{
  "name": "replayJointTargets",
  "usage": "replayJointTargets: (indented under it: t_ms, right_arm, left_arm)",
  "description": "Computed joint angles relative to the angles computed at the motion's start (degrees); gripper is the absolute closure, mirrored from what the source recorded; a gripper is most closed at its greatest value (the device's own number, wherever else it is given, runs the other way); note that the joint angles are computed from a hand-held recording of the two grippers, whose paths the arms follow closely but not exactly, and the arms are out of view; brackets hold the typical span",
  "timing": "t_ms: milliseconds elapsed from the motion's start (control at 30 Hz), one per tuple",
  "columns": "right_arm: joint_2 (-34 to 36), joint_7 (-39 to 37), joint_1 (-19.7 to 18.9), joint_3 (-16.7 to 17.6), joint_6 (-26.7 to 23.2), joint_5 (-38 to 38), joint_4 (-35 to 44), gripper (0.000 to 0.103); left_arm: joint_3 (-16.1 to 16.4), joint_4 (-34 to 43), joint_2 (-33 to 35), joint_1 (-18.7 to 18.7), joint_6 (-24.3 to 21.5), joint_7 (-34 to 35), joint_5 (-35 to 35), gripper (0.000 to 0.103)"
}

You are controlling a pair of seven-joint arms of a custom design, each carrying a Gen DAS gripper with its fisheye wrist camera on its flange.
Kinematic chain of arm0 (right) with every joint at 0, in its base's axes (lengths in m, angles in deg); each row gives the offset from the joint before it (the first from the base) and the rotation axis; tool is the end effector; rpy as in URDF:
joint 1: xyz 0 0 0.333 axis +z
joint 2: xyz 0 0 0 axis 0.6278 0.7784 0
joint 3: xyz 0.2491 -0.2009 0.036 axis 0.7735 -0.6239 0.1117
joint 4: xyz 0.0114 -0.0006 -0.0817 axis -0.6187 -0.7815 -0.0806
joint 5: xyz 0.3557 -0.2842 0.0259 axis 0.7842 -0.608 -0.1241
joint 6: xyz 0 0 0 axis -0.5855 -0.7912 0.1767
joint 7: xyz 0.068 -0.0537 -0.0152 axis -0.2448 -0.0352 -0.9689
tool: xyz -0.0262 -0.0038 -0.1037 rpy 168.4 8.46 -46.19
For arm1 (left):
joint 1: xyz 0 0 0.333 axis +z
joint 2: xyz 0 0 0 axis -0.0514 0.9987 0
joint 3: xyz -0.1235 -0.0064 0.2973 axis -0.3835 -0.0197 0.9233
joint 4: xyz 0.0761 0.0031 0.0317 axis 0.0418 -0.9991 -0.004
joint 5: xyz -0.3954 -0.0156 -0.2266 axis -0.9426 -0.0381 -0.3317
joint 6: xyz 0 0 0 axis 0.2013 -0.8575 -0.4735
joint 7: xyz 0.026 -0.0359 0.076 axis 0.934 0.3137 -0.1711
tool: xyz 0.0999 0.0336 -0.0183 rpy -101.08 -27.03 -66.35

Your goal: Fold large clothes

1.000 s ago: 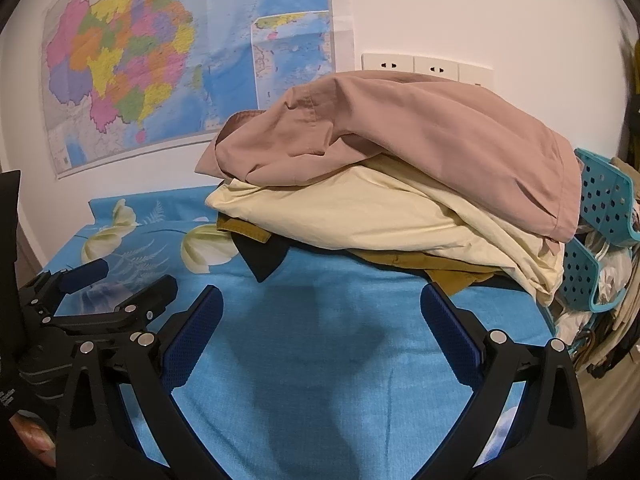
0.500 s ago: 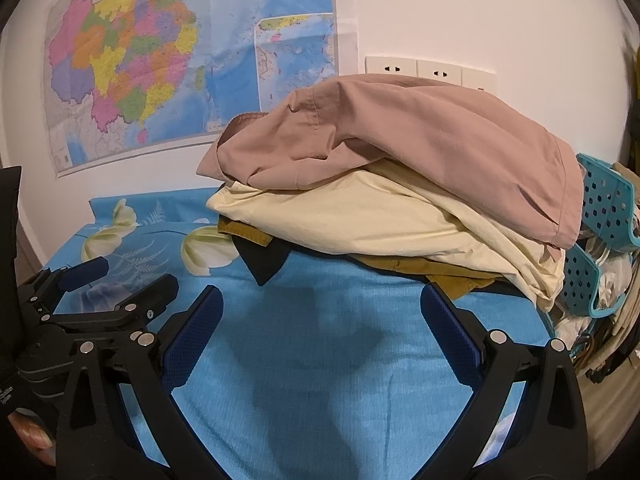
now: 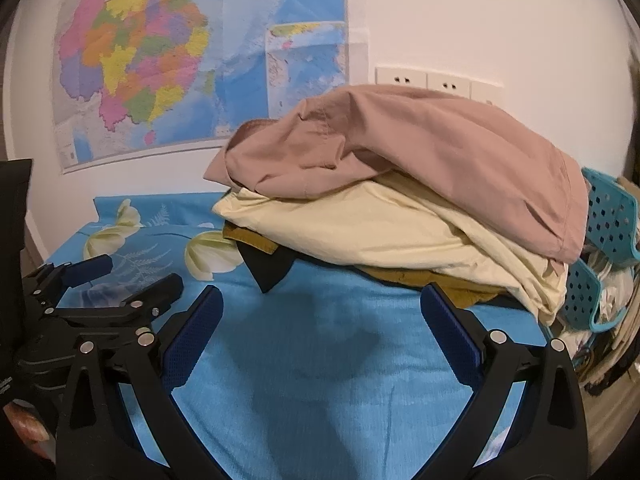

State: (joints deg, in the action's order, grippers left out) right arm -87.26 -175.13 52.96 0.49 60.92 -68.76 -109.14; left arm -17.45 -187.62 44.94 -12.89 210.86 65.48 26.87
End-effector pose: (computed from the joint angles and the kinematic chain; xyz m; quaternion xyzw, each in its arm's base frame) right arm 0.5745 0.2198 0.4487 -0.4997 0.6931 -0.4157 0.3117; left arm 0.6829 -0.3239 0.4440 -0.4455 0.7640 -0.4112 0.2208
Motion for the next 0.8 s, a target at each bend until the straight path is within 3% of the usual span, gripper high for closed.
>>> replayJointTargets:
  t_ms: [167, 800]
  right_arm:
    - [-0.14, 0.86, 0.21, 0.22, 0.25, -4.39, 0.22, 0.005]
    - [0.71, -2.41, 0.19, -0.24, 1.89, -1.29, 1.3, 0.005]
  left_arm:
    - [-0.2, 0.12, 0.22, 0.17, 0.3, 0.13, -0.02, 0.007]
    - [-1.31, 0.81, 0.9, 1.39, 0.52, 0.79, -0.54, 0.007]
